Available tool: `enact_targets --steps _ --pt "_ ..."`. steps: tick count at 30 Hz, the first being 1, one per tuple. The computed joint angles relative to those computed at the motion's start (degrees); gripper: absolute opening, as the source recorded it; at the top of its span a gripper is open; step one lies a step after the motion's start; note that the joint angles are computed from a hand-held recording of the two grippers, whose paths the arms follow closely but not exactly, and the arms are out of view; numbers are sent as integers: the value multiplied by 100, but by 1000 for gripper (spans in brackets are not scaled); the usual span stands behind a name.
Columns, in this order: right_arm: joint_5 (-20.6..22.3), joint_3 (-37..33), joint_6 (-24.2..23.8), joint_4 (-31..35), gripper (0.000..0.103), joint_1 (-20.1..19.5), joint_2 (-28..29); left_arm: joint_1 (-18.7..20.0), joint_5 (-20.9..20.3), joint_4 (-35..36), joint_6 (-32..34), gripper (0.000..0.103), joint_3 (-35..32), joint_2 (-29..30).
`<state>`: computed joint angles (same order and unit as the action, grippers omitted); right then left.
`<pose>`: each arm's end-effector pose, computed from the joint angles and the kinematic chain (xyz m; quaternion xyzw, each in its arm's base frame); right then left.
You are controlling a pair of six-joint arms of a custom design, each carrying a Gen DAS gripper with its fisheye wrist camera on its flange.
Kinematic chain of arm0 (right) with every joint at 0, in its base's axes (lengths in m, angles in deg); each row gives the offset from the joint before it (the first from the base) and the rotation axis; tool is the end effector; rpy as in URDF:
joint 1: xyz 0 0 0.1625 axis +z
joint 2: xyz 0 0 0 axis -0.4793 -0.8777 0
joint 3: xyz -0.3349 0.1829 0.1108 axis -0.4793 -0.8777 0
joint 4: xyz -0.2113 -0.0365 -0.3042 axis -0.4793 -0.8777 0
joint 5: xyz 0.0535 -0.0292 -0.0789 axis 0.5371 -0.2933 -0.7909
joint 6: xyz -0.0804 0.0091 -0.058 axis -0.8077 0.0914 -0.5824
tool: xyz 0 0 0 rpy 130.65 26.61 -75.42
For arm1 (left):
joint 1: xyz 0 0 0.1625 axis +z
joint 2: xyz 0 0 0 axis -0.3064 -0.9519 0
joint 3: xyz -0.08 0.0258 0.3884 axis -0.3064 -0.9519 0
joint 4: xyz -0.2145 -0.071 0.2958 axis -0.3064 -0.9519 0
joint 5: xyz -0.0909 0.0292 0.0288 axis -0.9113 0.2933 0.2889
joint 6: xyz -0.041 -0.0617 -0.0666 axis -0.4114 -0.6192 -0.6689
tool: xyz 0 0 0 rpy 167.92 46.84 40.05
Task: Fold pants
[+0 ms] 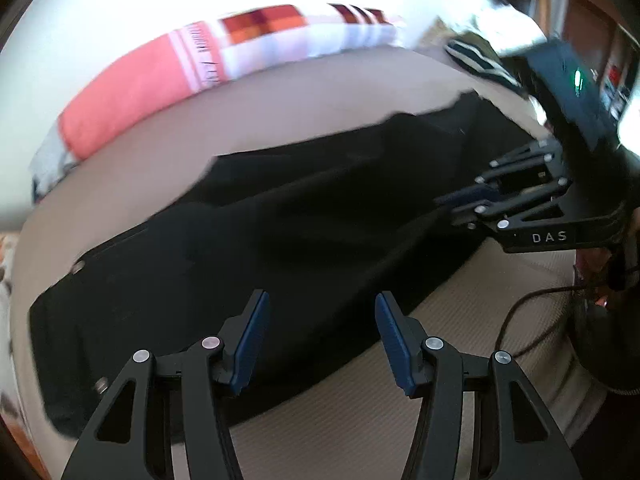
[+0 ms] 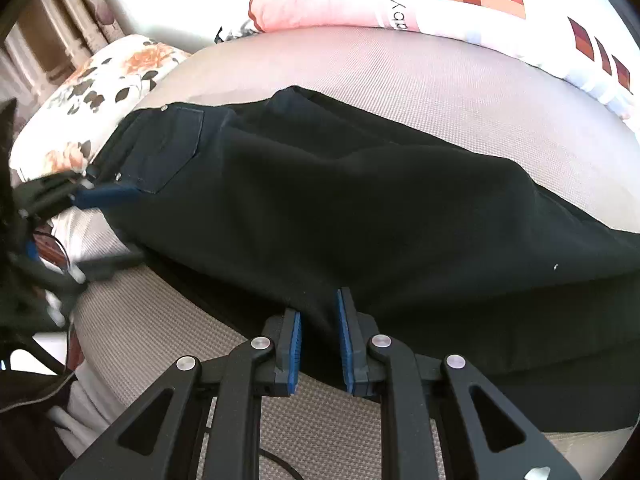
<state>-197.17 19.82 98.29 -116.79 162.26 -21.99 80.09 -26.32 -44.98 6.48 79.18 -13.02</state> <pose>0.4537 -0.3658 0.0148 -0.0423 -0.9501 0.1723 0.2564 -0.0534 -0.4589 0.4112 0.5576 0.8120 0.0561 0.1628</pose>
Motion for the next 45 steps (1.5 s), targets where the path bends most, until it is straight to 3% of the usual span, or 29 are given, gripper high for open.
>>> enact_targets --steps 6,7,8,10,12,16,18,26,29,36,42,45 --pt "2 48 25 -120 17 -3 -21 -378 -88 -451 25 55 811 -86" --pt "3 64 28 -157 17 -6 -28 -434 -91 -504 5 51 930 -123" --pt "17 81 29 -191 17 -9 -36 -461 -131 -581 27 32 1028 -114" --pt "70 94 29 -197 17 -17 -54 -494 -118 -644 -66 16 1161 -118" --pt "74 121 64 -185 19 5 -105 -509 -71 -729 -115 10 1237 -139" --pt "-54 508 254 -488 31 71 -465 -447 -137 -686 -375 8 1134 -93" --pt "-247 876 603 -570 32 98 -804 -413 -178 -686 -483 7 1082 -51" --pt "-922 2793 3379 82 33 -42 -2586 -303 -293 -686 -846 7 949 62" --pt "-1046 3357 4186 258 33 -99 -3133 -307 -285 -680 -917 8 947 67" --pt "-1412 4457 4840 -958 32 -222 -3677 -274 -273 -678 -1166 8 903 121" --pt "-1846 5118 4715 -2291 28 -469 -3838 -256 -227 -617 -1272 8 860 165" --pt "-1929 5283 4587 -2701 19 -656 -3866 -254 -221 -603 -1342 8 851 201"
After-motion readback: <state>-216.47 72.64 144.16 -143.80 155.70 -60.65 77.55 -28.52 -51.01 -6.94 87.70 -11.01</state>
